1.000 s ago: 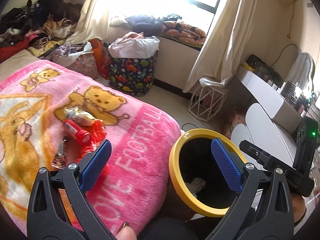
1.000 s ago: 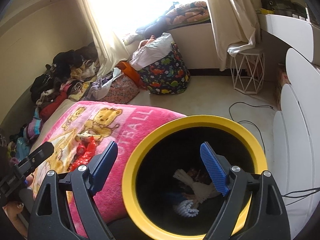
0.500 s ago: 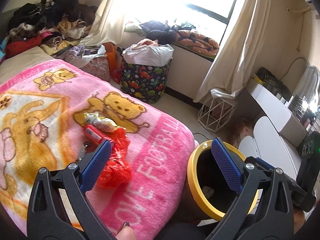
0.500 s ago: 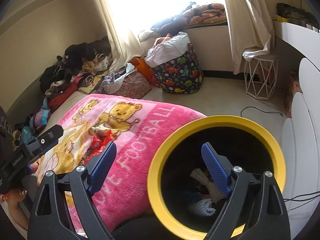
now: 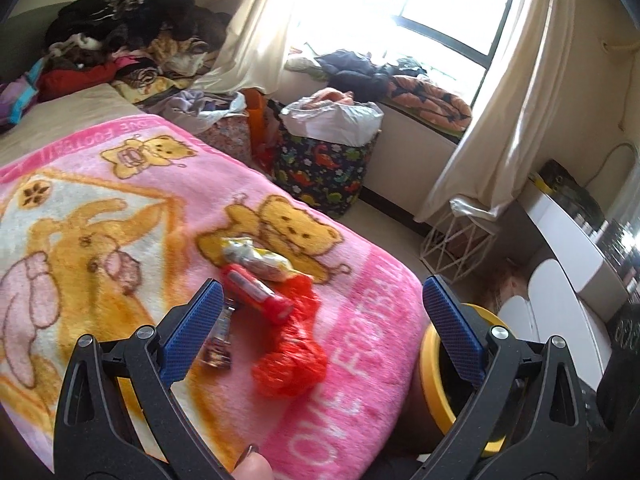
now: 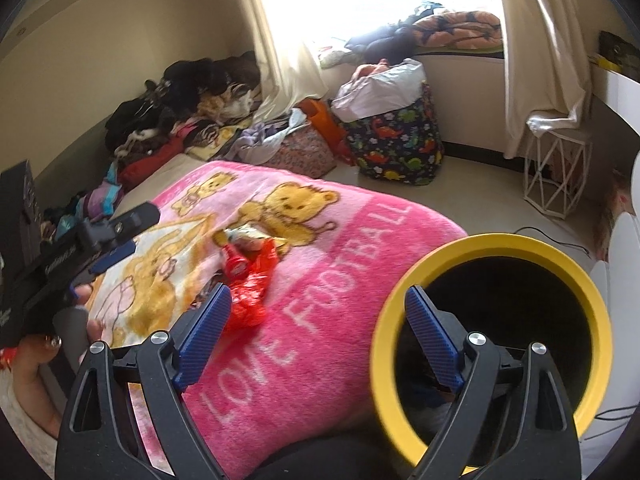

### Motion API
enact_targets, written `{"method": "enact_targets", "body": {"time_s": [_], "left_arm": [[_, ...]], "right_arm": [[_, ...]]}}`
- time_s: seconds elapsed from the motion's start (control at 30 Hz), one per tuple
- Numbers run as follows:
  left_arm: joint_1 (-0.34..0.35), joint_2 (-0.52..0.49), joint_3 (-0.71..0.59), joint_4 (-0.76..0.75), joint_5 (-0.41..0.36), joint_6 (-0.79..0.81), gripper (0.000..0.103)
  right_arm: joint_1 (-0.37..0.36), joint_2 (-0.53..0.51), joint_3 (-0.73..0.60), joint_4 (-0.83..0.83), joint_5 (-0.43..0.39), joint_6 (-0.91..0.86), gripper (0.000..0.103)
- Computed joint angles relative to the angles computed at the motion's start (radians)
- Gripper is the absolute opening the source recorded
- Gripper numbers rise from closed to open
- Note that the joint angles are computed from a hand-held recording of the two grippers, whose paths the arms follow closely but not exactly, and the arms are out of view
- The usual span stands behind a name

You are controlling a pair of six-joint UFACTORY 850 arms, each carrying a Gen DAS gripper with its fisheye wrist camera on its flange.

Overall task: Collect trash
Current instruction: 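Move both tools back over the remaining trash on the blanket, then grasp the red cylinder can with left tool while right tool grasps red plastic bag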

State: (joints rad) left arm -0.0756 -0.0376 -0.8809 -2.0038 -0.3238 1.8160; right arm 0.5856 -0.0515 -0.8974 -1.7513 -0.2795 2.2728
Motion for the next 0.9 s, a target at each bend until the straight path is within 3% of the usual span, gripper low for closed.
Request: {"method": "enact_targets", "body": {"time_s": [0.2, 0.47, 0.7, 0.9], "left_arm": [[0.056, -0.043, -0.039, 0.061, 0.004, -0.077, 0.092], [0.095, -0.117, -0.106, 0.311, 0.003, -0.338, 0.091], [0.099, -0.201, -0.177, 0.563, -0.061, -0.607, 0.072], [0.088, -0.283, -0.255, 0.741, -0.131, -0.799, 0.058]], "right_arm": [[0.023, -0.08, -0.071, 0.004, 0.025, -0.021, 0.086], [0.044, -0.175, -0.149, 0.014, 0.043, -0.058, 0.086], [0.043, -0.245, -0.197, -0.001, 0.062, -0.06, 0.086], [0.028, -0.286, -0.223, -0.111, 0.105, 0.043, 0.086]]}}
